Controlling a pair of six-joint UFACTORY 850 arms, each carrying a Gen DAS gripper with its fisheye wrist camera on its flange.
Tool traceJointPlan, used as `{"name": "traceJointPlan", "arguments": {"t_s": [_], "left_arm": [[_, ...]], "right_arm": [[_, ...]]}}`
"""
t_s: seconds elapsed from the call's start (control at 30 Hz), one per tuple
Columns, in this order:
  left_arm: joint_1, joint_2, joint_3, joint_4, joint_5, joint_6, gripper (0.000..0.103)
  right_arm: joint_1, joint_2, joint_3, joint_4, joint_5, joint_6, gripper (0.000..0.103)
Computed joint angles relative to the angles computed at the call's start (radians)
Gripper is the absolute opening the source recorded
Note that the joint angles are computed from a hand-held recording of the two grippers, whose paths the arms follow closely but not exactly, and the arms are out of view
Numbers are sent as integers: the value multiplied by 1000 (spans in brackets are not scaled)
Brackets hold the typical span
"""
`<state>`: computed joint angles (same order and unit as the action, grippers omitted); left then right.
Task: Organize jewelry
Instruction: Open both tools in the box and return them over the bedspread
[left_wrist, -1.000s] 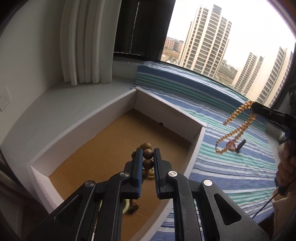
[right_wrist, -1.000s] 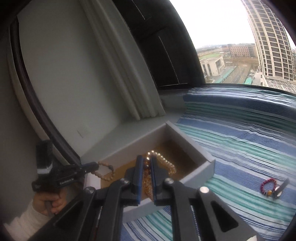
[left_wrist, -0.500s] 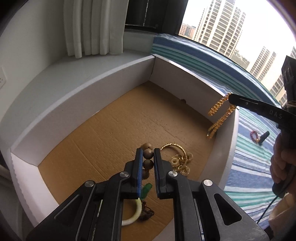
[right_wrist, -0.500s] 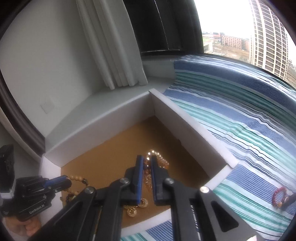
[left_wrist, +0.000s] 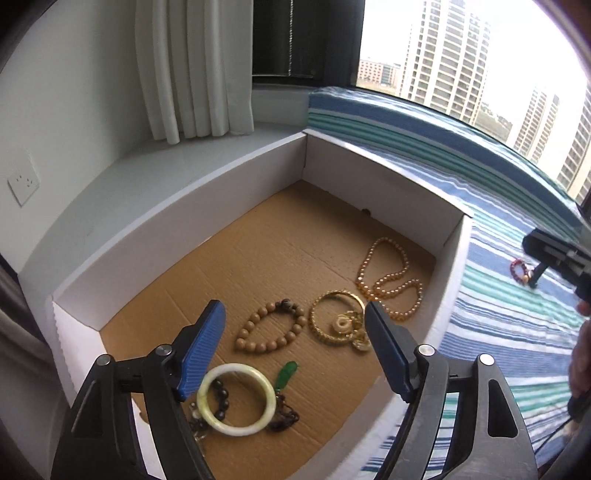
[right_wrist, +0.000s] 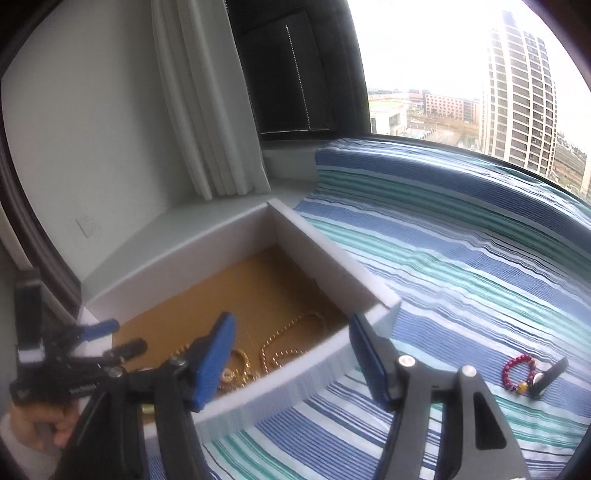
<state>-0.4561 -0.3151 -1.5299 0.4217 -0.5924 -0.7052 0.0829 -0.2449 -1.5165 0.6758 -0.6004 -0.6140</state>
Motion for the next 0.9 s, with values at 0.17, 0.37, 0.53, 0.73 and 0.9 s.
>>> {"name": "traceJointPlan", "arguments": {"t_s": [0.17,0.37,0.53,0.73,0.9], "left_arm": [[-86,46,59,18,67,-4,86],[-207,-11,65,-73,126,48,92],[-298,-141,-22,-108,117,86,92],[-361,-274,-162,6,44,5,92],[-366,-300,-190,73,6,-66,91]], "right_arm": [[-74,127,253,-58,78,-57,70],[-208,247,479,-185,164,55,69],[-328,317,596,-291,232,177,69],[-413,352,664,-293,283,219,70],[-449,364,702,-197,294,145,69]]}}
